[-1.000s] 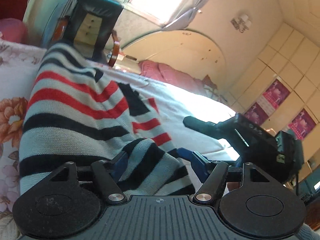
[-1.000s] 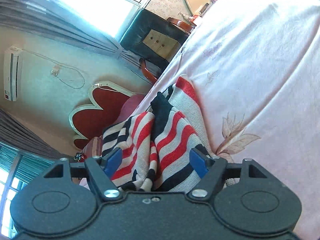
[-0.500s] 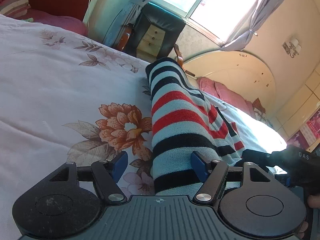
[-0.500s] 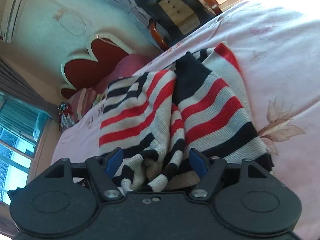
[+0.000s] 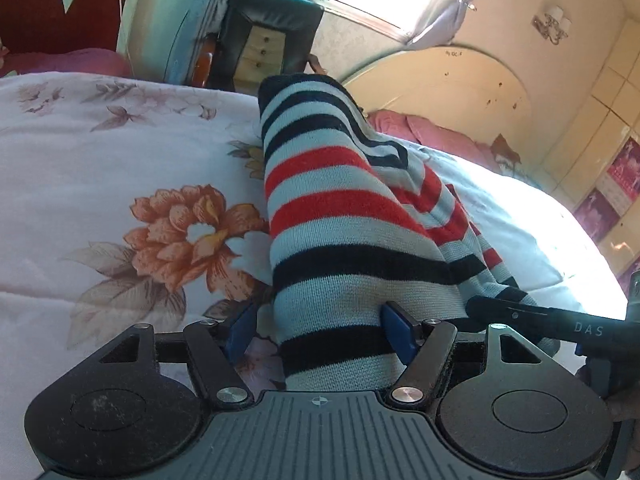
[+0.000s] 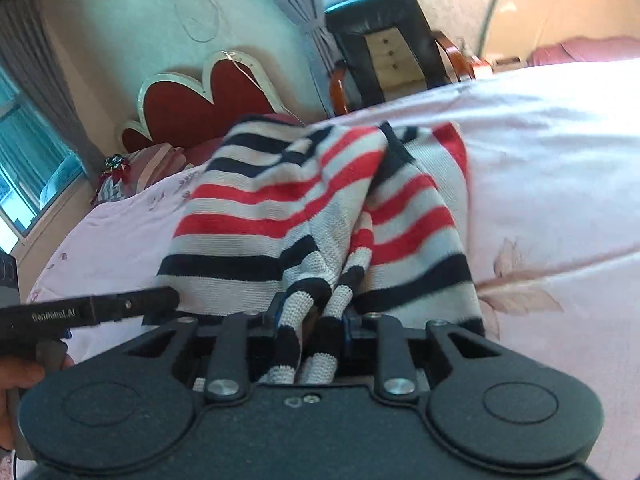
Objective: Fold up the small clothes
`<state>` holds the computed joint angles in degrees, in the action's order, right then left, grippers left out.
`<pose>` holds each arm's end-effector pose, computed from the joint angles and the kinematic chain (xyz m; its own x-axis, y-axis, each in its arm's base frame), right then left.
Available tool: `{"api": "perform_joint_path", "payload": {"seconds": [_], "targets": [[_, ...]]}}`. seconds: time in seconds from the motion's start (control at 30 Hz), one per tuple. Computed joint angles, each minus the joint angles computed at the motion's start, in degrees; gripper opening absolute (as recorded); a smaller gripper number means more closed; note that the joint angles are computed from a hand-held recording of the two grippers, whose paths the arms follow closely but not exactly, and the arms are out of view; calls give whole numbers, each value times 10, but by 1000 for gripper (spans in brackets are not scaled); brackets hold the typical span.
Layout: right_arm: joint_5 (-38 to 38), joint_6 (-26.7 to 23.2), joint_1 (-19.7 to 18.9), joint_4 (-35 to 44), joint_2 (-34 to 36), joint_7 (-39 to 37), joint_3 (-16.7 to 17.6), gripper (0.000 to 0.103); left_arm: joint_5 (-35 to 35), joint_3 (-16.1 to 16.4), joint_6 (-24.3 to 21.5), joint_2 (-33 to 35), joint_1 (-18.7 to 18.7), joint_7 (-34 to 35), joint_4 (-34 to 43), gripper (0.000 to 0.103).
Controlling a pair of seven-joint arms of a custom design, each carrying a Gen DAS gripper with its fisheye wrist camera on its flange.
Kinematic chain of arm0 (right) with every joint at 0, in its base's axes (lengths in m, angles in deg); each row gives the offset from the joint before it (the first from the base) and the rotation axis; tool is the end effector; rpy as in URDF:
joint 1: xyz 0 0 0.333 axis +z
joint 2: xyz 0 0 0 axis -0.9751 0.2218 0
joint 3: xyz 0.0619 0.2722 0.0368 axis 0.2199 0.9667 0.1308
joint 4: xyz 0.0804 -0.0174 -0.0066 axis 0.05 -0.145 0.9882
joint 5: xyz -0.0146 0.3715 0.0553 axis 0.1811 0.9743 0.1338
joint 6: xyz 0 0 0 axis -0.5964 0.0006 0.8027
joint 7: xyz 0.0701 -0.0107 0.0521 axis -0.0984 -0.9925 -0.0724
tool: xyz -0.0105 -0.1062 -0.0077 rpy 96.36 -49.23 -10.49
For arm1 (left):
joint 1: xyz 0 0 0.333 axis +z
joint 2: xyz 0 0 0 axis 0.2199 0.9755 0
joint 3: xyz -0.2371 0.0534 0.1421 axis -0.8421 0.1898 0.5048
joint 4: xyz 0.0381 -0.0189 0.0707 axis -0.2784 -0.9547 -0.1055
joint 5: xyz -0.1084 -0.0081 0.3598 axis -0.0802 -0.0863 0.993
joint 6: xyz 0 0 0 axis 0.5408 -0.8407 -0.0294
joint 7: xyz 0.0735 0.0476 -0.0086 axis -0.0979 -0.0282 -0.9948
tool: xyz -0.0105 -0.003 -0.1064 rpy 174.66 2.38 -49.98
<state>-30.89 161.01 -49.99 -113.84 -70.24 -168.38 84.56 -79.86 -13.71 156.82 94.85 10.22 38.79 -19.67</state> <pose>0.5159 0.3216 0.4025 -0.1777 -0.8754 -0.4496 -0.5944 0.4596 -0.6599 0.6965 -0.2205 0.4365 -0.5479 -0.7563 0.3575 -0.7239 0.2144 -0.6558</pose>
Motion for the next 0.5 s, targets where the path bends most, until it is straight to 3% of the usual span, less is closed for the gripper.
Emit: {"api": "perform_joint_path", "payload": {"seconds": [0.03,0.1,0.17,0.2,0.27,0.33,0.43,0.5], "targets": [[-16,10,7,-3,-2,32,-11,25,-4,-1,3,-2,1,-2,-4,68],[26,4,-6,-2,-5,0,4,37,-6,-1,1,-5,3,-4,-4,68],[21,-50,8,1,-19,7,5,73,-26,-13,10,-11,17,17,-9,68],[3,-80,14,4,-25,17,7,78,-45,-21,26,-13,25,33,-15,68],[26,-88,1,15,-21,-10,16,76,-62,-20,47,-4,27,27,-2,68],[107,-79,-17,24,-11,-73,25,71,-49,-2,50,12,16,-12,24,68],[238,-86,-31,57,21,-193,35,64,8,21,12,46,-3,-56,79,68],[281,-113,-24,92,46,-249,38,59,28,22,-5,59,-7,-71,98,68]]}}
